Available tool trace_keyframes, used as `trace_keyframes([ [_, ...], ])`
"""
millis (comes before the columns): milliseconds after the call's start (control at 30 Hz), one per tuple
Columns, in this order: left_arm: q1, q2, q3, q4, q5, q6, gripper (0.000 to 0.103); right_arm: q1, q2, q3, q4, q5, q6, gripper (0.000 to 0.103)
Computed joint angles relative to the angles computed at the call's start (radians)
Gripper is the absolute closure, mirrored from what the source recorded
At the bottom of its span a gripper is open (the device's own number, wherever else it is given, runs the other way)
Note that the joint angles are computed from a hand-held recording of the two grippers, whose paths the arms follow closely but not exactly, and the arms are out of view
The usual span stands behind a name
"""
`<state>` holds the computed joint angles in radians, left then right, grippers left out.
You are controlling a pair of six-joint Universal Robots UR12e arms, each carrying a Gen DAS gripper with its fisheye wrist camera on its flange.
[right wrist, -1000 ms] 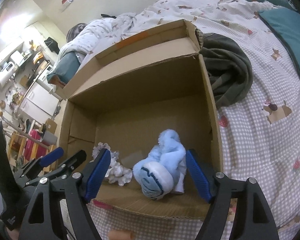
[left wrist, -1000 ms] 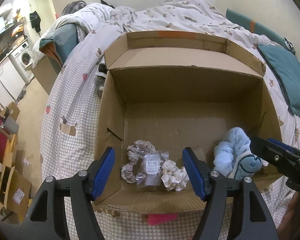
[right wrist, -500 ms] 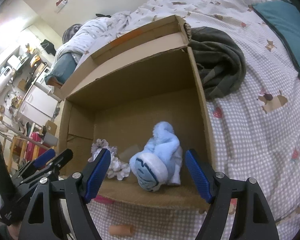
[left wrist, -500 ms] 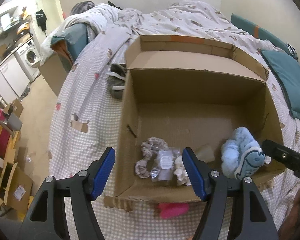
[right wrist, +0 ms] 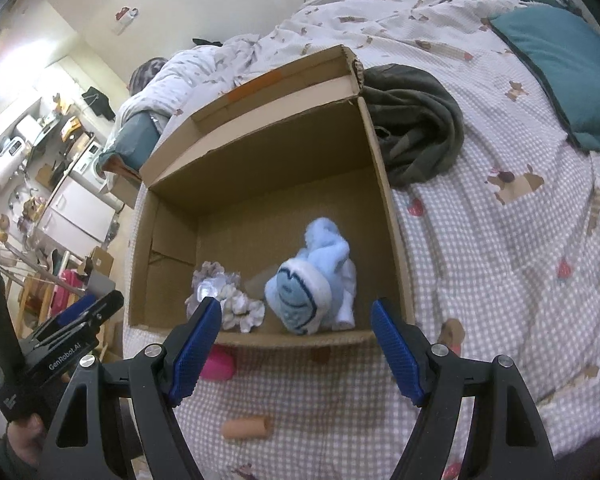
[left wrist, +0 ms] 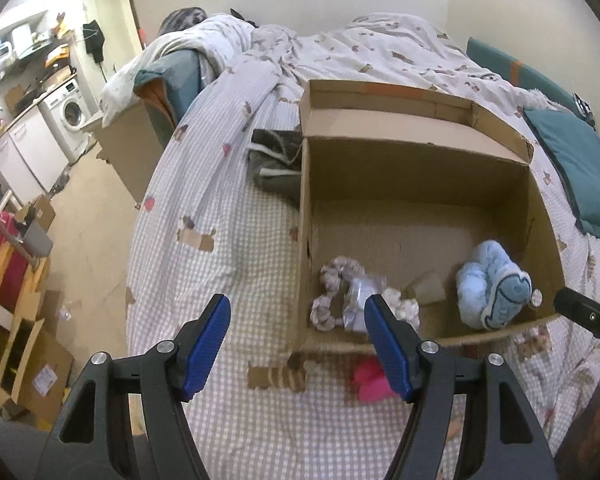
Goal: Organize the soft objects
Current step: 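Withdraw both tools from the box toward the remaining items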
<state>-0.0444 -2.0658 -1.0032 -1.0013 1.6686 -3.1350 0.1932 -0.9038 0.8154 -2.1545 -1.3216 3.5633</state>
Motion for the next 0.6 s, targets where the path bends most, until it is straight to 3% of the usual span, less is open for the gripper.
trace_keyframes([
  [167,-0.009,0.038,-0.063,0.054,0.003,0.059,0.036,0.011,-0.02,0.032,-0.007,-0.011,-0.013,0.021],
  [600,-0.011,0.089,-0.131,-0.015,-0.025,0.004,0.036,0.03,-0.048,0.082,0.03,-0.026,-0.026,0.021],
])
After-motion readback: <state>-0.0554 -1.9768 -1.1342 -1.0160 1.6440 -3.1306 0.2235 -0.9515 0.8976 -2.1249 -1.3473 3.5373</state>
